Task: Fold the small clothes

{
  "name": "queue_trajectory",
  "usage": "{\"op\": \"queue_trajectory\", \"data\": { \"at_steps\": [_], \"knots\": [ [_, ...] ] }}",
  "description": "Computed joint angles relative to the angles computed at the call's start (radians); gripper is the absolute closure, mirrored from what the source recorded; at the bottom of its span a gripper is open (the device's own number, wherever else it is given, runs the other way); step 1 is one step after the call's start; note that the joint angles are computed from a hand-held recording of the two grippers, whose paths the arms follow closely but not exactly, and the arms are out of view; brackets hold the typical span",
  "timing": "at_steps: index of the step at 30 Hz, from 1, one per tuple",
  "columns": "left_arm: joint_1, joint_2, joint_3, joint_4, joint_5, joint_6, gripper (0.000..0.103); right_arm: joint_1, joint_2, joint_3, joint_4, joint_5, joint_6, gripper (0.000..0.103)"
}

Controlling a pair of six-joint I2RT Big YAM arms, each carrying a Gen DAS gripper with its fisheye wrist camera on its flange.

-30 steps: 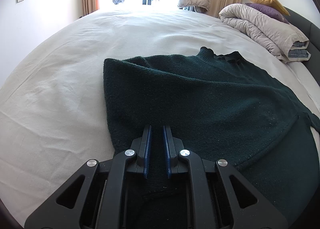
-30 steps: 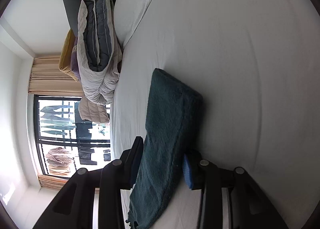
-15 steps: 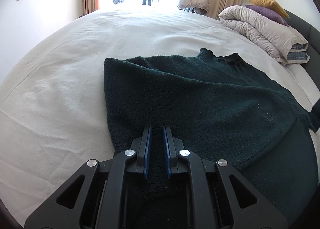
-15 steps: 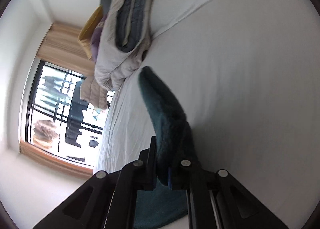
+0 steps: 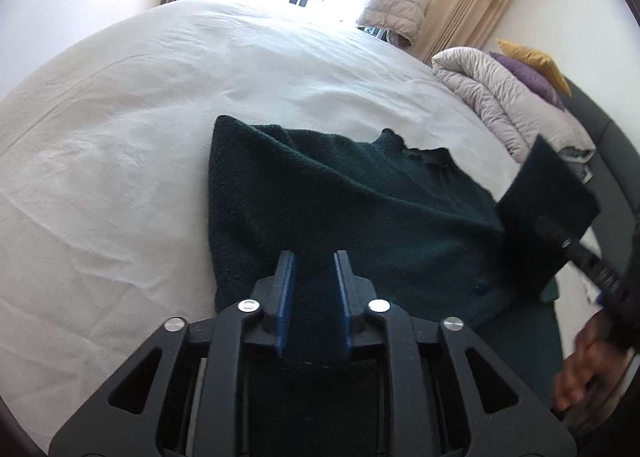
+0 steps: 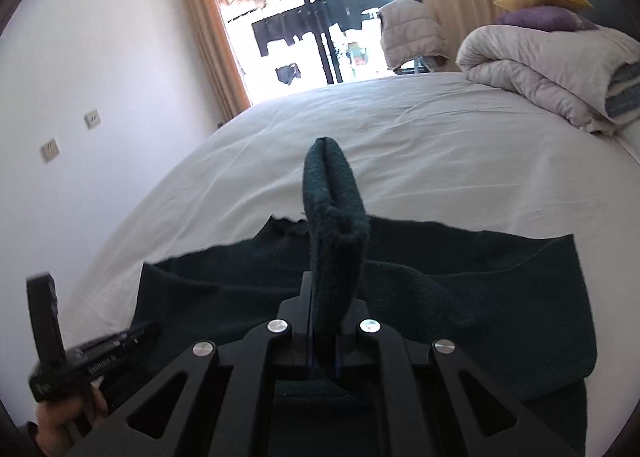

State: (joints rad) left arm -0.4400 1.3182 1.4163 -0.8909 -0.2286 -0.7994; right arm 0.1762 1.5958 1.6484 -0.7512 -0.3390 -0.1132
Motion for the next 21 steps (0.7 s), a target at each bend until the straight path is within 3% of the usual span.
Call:
{"op": "queue_trajectory", "data": {
  "at_steps": [1,2,3,7,14,18,21],
  "knots": [
    [0.000,-0.006,0.006,0.019,0.022,-0.013,0.055,0.018,-0.009,-0.024,0.014,0.022,-0.033,0.095],
    [-0.001,-0.012,0.011,0.049,0.044,-0.025,0.033,0.035,-0.018,-0.045,0.028,0.043,-0.068,0.095],
    [-0.001,-0.015,0.019,0.080,0.066,-0.033,0.028,0.050,-0.030,-0.070,0.042,0.068,-0.104,0.095],
    [0.029,0.017,0.083,0.168,0.244,-0.062,0.026,0.086,-0.045,-0.114,0.083,0.156,-0.224,0.095],
    [0.097,0.136,0.187,0.132,0.520,-0.175,0.026,0.136,-0.087,-0.206,0.187,0.270,-0.366,0.095],
    [0.102,0.219,0.292,-0.009,0.534,-0.109,0.026,0.164,-0.103,-0.249,0.247,0.327,-0.437,0.095],
    [0.103,0.235,0.294,-0.010,0.538,-0.108,0.026,0.184,-0.113,-0.274,0.283,0.371,-0.475,0.095]
  ]
}}
